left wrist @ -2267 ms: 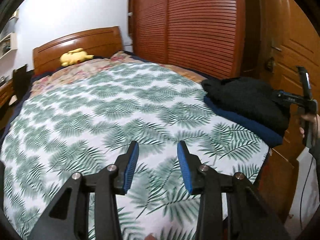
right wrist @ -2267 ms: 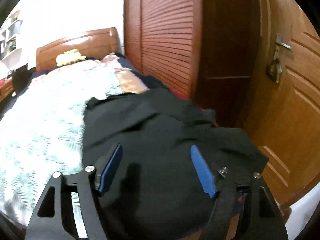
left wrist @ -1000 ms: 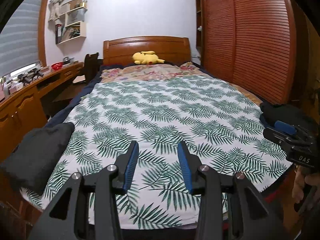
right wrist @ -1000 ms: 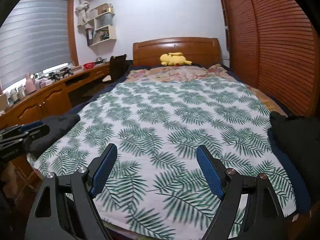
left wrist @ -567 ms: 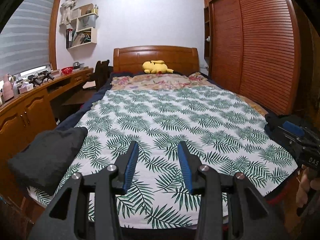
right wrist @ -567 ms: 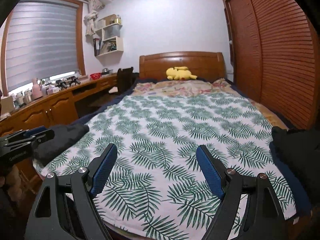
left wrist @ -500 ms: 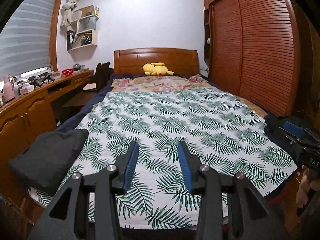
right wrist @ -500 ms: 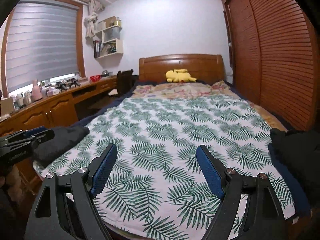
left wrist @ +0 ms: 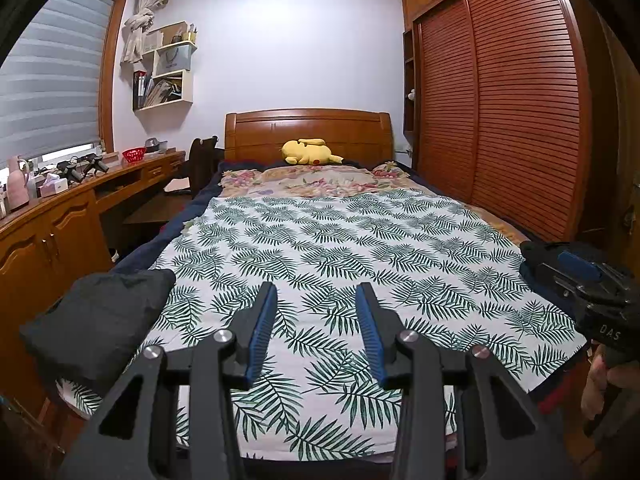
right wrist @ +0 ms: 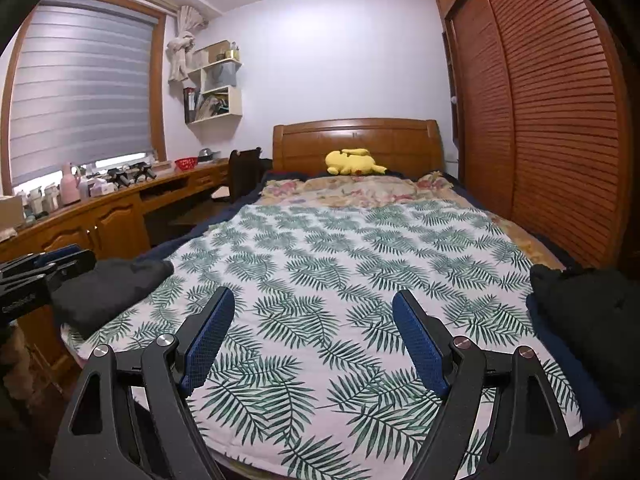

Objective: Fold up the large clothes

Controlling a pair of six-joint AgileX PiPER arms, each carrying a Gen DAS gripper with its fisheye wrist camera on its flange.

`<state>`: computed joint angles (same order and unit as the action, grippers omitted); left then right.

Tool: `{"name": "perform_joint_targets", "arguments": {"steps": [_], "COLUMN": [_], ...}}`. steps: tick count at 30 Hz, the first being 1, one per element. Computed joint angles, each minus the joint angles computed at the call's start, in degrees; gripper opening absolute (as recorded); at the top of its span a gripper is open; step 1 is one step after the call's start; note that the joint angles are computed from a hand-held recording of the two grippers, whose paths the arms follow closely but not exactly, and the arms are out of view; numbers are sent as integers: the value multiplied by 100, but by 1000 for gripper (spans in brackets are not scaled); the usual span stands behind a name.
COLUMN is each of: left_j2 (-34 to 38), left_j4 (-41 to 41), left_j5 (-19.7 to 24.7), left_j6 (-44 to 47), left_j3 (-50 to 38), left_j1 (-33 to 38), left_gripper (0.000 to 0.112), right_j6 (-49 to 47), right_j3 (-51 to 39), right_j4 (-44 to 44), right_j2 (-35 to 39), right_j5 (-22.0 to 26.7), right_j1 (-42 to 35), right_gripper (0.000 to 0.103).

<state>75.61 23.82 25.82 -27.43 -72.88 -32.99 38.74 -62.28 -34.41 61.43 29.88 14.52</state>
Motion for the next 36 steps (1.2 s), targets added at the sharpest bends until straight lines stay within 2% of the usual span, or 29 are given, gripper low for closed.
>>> {"name": "perform_joint_targets", "arguments": {"steps": [9,36], "left_j2": [-8,2], "left_j4": [429,539], "left_j5": [69,37], "left_j6": [-425,-507], "left_j3": [30,63], "left_j1": [-172,-184], "left_gripper": [40,40], "right_j6": [163,153], "right_j3": [5,-5], "right_j4": [-149,-118], "right_j2": [-8,10], "right_j5": [62,21], "right_j1": [87,39], "right_gripper": [83,83]}}
